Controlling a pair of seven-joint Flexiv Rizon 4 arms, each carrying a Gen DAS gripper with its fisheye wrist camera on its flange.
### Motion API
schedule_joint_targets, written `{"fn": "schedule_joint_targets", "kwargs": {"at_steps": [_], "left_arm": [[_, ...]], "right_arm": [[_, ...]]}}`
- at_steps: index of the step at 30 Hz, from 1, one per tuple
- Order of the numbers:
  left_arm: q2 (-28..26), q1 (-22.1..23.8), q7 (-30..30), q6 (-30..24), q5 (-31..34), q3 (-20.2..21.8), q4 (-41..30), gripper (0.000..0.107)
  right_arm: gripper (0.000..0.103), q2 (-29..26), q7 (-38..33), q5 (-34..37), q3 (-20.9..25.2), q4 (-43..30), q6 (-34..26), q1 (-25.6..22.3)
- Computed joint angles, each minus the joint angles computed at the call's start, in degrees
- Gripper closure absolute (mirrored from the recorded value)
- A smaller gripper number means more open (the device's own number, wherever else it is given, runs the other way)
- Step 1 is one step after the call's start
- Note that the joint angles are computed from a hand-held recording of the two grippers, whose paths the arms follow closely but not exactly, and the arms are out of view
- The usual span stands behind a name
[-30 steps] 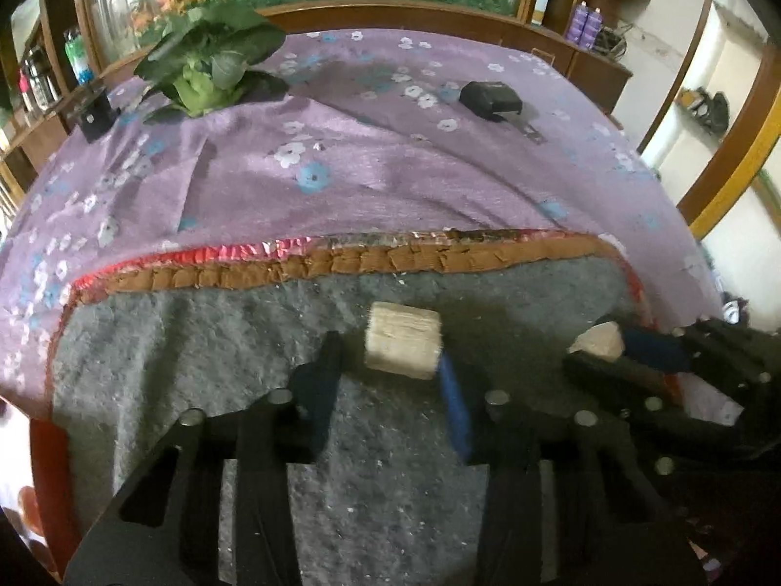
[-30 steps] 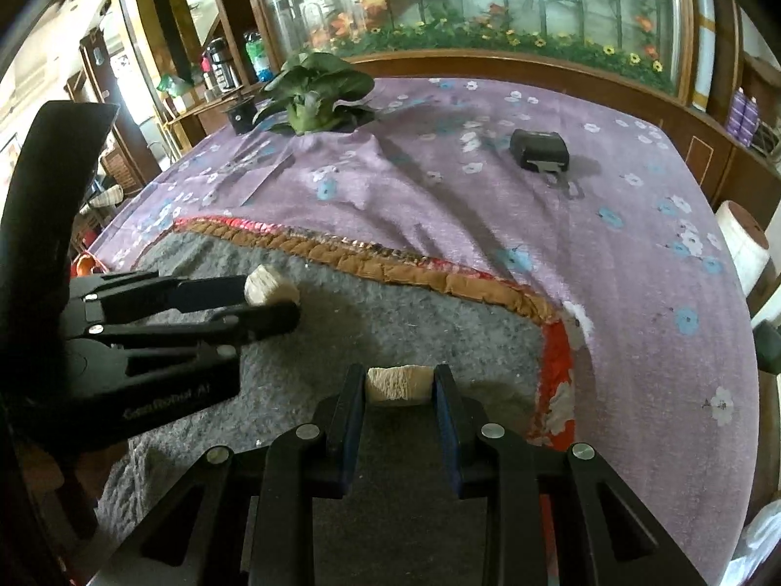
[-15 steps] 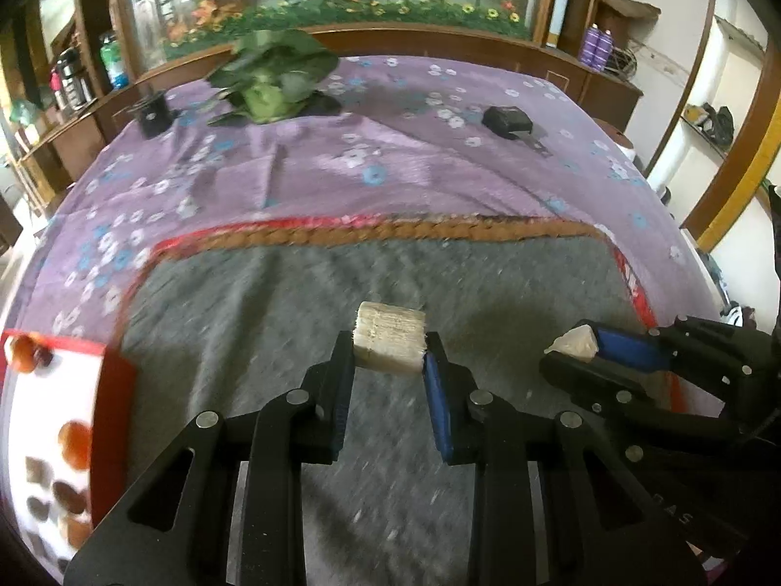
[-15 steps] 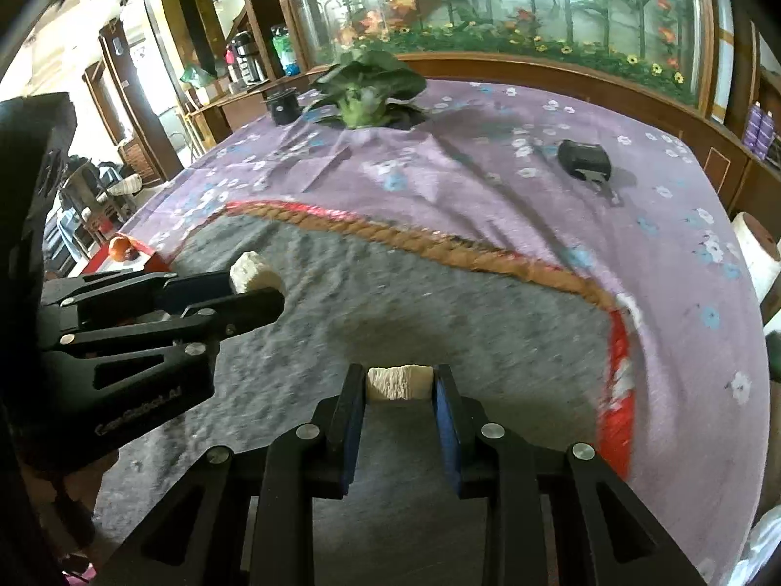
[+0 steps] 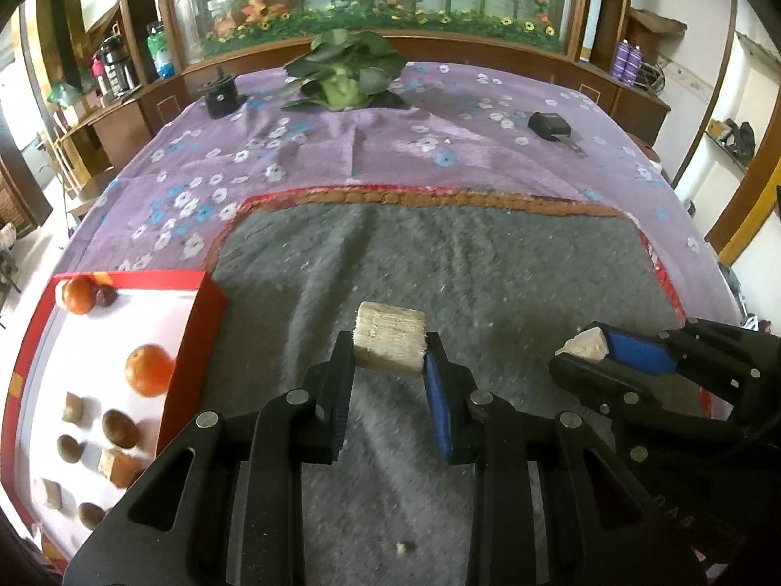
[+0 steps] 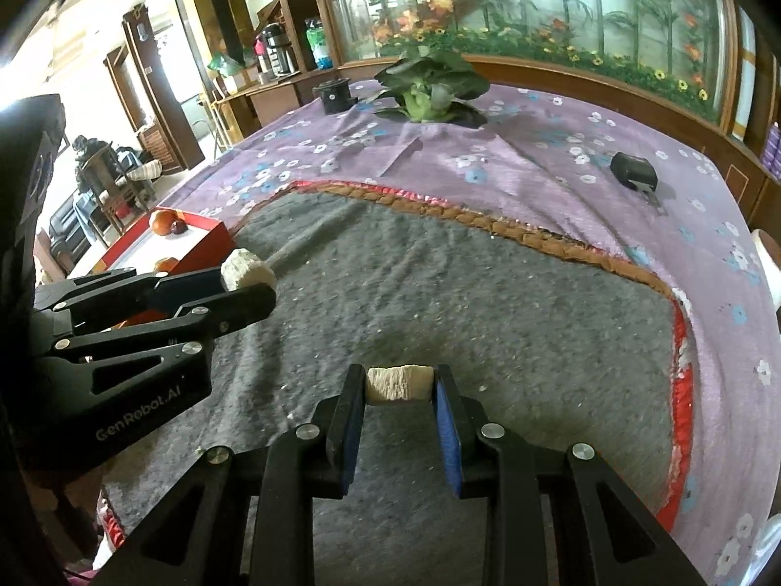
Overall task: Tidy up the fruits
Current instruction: 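Grasp a yam piece with the right tool while the left tool grasps another yam piece, then carry both yam pieces into the tray and open both tools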
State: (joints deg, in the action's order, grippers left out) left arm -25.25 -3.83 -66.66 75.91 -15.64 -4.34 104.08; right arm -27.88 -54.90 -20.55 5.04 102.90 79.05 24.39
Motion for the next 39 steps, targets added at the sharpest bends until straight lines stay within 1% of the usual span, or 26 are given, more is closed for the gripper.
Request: {"fn": "schedule_joint_targets", "kwargs": {"at_steps": [13,22,31,39], "left_arm": [[3.1,1.6,1.0,2.5,-2.0,-0.6,4.8,0.08],[5.2,2.8,2.1,3.9,-3.2,-0.7,7.2,0.08],[7.3,4.7,2.7,5.5,-5.1,0.2,9.2,0.08],[8.4,6.3,1.1,6.3,-5.0,2.7,10.1,0.08]], "right_arm": [[0.076,0.8,0.6,-0.9,0.5,0.8,-0.4,1.7],[0.076,0.4,-0.7,-0.9,1.7,-0.8,-1.1,2.4],[0.076,-2.1,-5.0,0.8,4.3,-6.1,-2.8,3.0],[0.076,-5.3,-10.4,2.9,6.6,-12.5,-5.9,4.2]]}}
